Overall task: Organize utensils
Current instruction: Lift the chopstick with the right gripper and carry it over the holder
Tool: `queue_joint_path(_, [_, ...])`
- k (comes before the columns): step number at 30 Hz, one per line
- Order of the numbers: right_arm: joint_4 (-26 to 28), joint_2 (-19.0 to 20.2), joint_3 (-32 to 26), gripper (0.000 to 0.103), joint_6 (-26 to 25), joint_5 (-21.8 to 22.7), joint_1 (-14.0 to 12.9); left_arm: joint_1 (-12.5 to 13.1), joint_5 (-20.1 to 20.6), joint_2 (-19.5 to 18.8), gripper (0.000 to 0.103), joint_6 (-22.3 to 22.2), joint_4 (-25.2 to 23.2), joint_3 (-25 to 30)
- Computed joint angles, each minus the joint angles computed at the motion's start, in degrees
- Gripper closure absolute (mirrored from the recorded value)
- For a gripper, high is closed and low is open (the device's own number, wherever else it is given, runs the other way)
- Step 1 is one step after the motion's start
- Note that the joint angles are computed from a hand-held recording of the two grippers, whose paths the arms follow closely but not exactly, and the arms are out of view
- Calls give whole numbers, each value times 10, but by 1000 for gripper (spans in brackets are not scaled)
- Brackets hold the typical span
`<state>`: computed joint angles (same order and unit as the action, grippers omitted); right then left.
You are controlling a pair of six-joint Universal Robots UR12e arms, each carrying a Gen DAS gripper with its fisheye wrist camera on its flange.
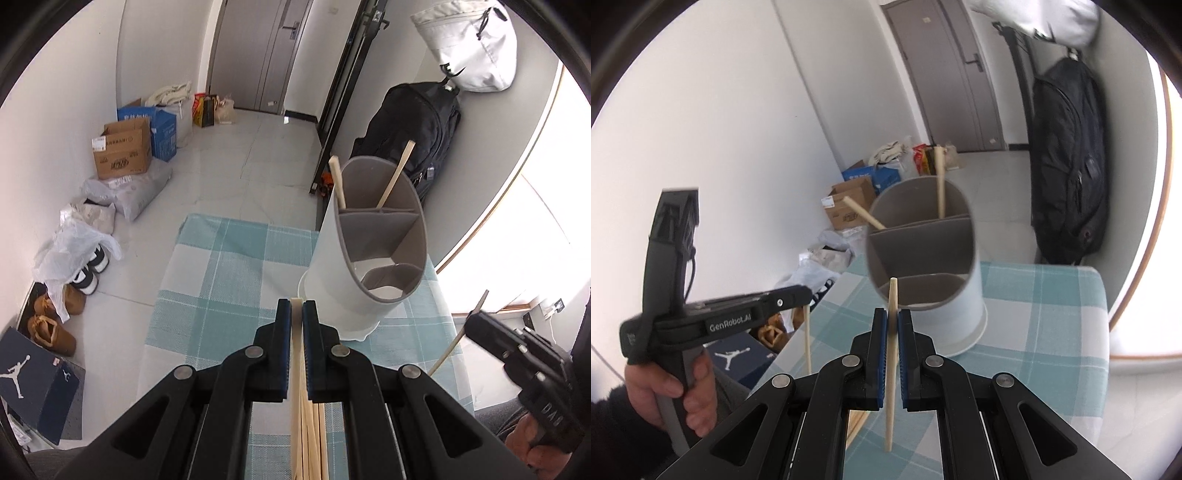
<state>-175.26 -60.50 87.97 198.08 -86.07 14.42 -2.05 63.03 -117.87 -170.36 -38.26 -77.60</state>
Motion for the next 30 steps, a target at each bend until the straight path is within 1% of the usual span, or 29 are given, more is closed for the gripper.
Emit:
queue_joint_path(4, [-4,1,-2,98,0,-6,5,3,-14,11,101,2,9,-9])
queue_joint_path(7, [-17,0,2,98,5,-11,7,6,-28,14,101,2,12,-9])
queue_joint_path(17, [-47,-1,-4,98,4,-27,13,8,-50,18,101,17,3,2])
queue_joint_path(21, [-57,-2,-10,98,-1,-32,13,8,-56,17,101,17,-2,12])
queue_joint_path(25, [-58,-2,-21,98,-5,-33,11,9,-65,13,101,10,-21,32])
queue_joint_path(30, [-53,-1,-38,98,-11,-32,6,7,-72,6,101,0,-25,56])
